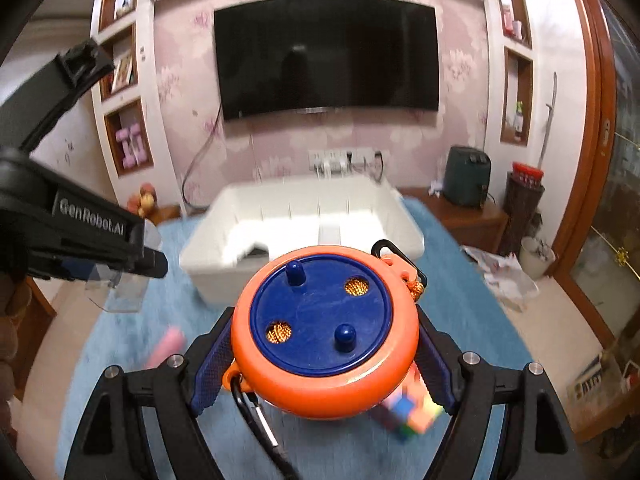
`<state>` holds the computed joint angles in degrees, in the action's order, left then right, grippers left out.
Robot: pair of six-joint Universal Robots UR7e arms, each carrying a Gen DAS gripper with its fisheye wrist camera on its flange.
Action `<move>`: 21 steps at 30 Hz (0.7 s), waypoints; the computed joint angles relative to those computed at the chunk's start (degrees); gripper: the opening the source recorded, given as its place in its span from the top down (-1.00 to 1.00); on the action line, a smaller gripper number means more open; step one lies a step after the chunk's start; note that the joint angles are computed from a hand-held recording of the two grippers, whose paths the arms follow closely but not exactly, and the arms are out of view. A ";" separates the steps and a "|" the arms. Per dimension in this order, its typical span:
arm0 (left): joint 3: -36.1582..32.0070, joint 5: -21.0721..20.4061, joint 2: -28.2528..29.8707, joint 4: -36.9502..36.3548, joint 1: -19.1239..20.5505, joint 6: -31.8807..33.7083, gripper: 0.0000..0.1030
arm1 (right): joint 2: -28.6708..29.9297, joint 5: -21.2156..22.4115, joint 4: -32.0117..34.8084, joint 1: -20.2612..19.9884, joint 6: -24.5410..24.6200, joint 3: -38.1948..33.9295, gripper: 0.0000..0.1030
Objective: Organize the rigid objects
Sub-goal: 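Lift the clear box with the left gripper into the bin while the right gripper places the cord reel there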
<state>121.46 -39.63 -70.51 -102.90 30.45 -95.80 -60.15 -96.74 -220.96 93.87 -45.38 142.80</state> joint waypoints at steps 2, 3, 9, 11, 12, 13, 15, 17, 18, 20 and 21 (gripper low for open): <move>-2.33 1.65 0.34 1.09 1.08 2.44 -0.01 | -0.31 -0.55 2.52 2.05 1.25 -3.38 -0.58; -3.40 2.48 0.54 0.83 1.89 4.15 -0.02 | -0.37 -1.25 5.44 3.29 2.06 -5.96 -0.58; -8.85 6.28 3.43 -6.70 8.87 16.66 -0.02 | 3.69 -5.82 23.35 6.34 5.87 -22.09 -0.58; -10.29 6.77 5.09 -8.82 11.12 19.71 -0.02 | 6.23 -6.67 26.00 6.47 5.03 -26.17 -0.58; -10.87 6.83 6.16 -11.37 12.61 22.60 -0.02 | 7.42 -7.11 29.17 6.41 4.75 -28.65 -0.58; -11.31 7.00 7.03 -13.19 13.67 24.43 -0.02 | 8.41 -7.00 32.82 6.19 5.09 -31.05 -0.58; -12.86 6.55 9.22 -16.10 16.51 28.02 -0.02 | 11.21 -7.89 39.23 5.71 6.20 -36.17 -0.58; -13.91 5.26 10.94 -19.98 19.03 31.64 -0.02 | 13.73 -9.59 40.68 5.45 6.67 -38.91 -0.58; -14.72 4.96 11.92 -20.48 20.20 32.75 -0.02 | 15.57 -11.03 41.60 5.26 6.58 -40.86 -0.58; -16.33 4.51 13.58 -20.77 22.06 34.49 -0.02 | 17.94 -12.91 42.80 5.10 6.71 -43.14 -0.58; -17.31 4.21 14.66 -20.60 23.22 35.43 -0.02 | 19.18 -13.74 43.86 4.83 7.03 -44.45 -0.58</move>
<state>104.15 -35.42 -55.85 -123.51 53.67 -60.36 -40.97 -110.48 -177.10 98.70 -38.35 98.34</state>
